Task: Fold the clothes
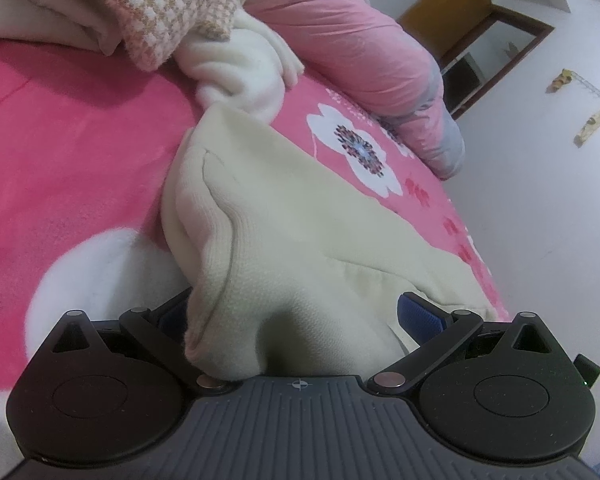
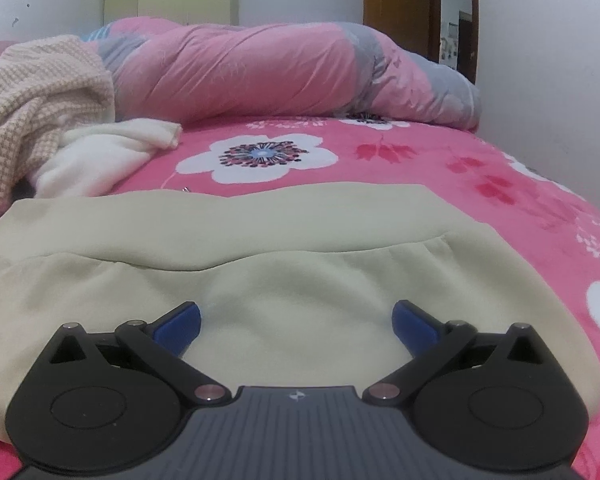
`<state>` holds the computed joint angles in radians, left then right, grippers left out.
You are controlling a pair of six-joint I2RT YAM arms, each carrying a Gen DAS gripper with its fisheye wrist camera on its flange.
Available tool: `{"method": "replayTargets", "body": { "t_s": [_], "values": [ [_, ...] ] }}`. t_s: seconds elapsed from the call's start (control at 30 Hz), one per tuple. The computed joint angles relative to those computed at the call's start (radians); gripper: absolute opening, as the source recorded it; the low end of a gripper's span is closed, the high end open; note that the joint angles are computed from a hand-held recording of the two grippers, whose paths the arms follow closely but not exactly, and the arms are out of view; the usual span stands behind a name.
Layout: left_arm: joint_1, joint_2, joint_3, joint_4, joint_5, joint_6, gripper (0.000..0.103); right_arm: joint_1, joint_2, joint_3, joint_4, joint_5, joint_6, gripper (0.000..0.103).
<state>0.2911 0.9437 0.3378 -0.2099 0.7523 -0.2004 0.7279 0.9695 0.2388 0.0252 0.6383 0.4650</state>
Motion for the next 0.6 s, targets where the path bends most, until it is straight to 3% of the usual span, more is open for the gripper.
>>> {"method": "replayTargets", "body": {
  "t_s": [0.2,0.33,0.47,0.53,0.6],
  "values": [
    [-0.018,-0.008,0.007,-0.016,-0.031,0.003,0.103,0.096,-0.032,0.081,-0.164,0.074,0.042,0.103],
    [-0.019,-0.004,0.011,-0.021,-0.036,0.013,0.103,0.219,-0.049,0.113,-0.202,0.147,0.068,0.103],
    [-0.020,-0.008,0.009,-0.022,-0.038,0.013,0.103,0.237,0.054,0.101,-0.172,0.124,0.110,0.103],
    [-0.015,-0.007,0.007,-0.022,-0.031,0.022,0.103,0.255,-0.009,0.052,-0.168,0.128,0.154,0.103],
    [-0.007,-0.006,0.003,-0.018,-0.020,0.033,0.103,0.295,-0.085,0.038,-0.250,0.152,0.174,0.103]
  ]
}}
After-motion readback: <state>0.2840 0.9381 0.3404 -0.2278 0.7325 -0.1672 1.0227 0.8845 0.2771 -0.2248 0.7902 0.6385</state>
